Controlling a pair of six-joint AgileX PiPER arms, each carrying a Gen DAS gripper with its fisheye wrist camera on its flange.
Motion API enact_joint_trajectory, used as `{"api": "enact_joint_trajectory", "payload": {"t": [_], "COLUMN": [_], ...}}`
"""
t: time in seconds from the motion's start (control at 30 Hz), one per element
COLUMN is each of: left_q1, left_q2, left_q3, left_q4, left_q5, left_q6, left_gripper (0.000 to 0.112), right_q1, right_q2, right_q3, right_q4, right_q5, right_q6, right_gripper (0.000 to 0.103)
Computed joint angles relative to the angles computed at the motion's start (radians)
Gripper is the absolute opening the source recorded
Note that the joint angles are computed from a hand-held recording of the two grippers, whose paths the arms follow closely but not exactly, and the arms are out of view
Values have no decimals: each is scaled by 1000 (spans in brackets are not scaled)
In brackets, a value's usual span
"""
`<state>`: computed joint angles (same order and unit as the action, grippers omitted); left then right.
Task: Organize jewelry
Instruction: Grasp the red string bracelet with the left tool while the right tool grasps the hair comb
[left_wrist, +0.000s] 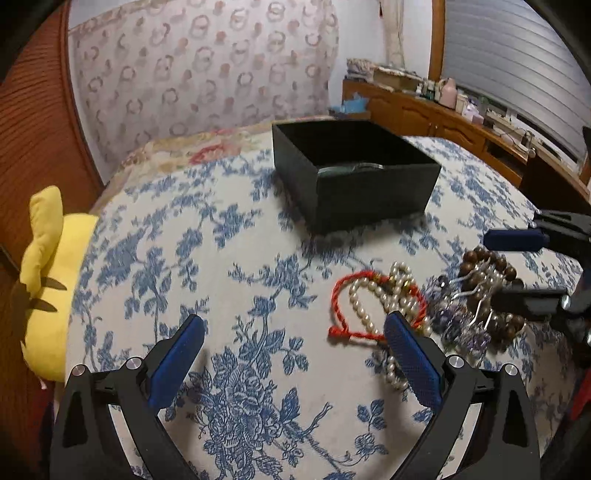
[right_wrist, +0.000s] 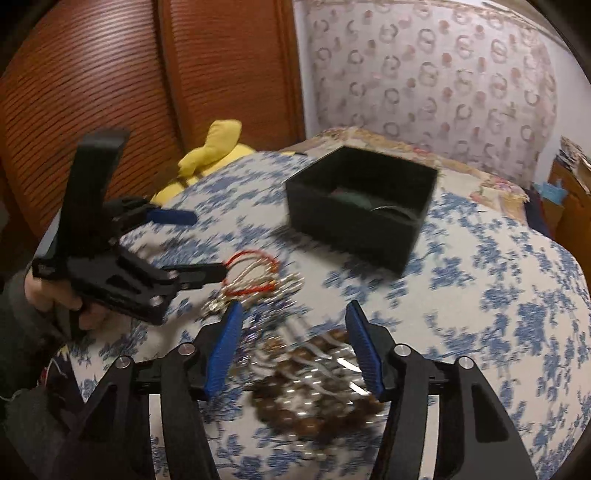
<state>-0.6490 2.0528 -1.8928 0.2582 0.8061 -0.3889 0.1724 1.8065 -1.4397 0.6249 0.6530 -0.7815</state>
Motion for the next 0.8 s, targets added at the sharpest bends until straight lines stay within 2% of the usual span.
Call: {"api": "enact_joint_trajectory", "payload": {"t": [0.17, 0.27, 0.4, 0.6, 0.67, 0.7, 0.8], "left_q1": [3, 13, 11, 11, 9, 9, 8], "left_q2": [35, 46, 47, 48, 47, 47, 45], "left_q3": [-50, -65, -66, -70, -68, -67, -64], "left_q4": [-17, -56, -57, -56, -52, -50, -51], "left_q5": [65, 80, 83, 87, 86, 86, 85], "left_q6": [51, 80, 82, 79, 74, 71, 72], "left_gripper": [95, 95, 95, 96, 96, 96, 96], "right_q1": [51, 82, 120, 125, 117, 113, 107], "right_q2": [21, 20, 27, 35, 29, 33, 23], "right_q3": [-15, -11, -17, -23, -22, -29, -25], "right_q4": [-81, -169, -296, -329, -296, -276, -278], "right_q5": [11, -14, -41, -43, -40, -27, -29], "right_q6": [51, 108, 176, 169, 136, 120, 118], "right_gripper": [50, 48, 48, 47, 43, 30, 23]}}
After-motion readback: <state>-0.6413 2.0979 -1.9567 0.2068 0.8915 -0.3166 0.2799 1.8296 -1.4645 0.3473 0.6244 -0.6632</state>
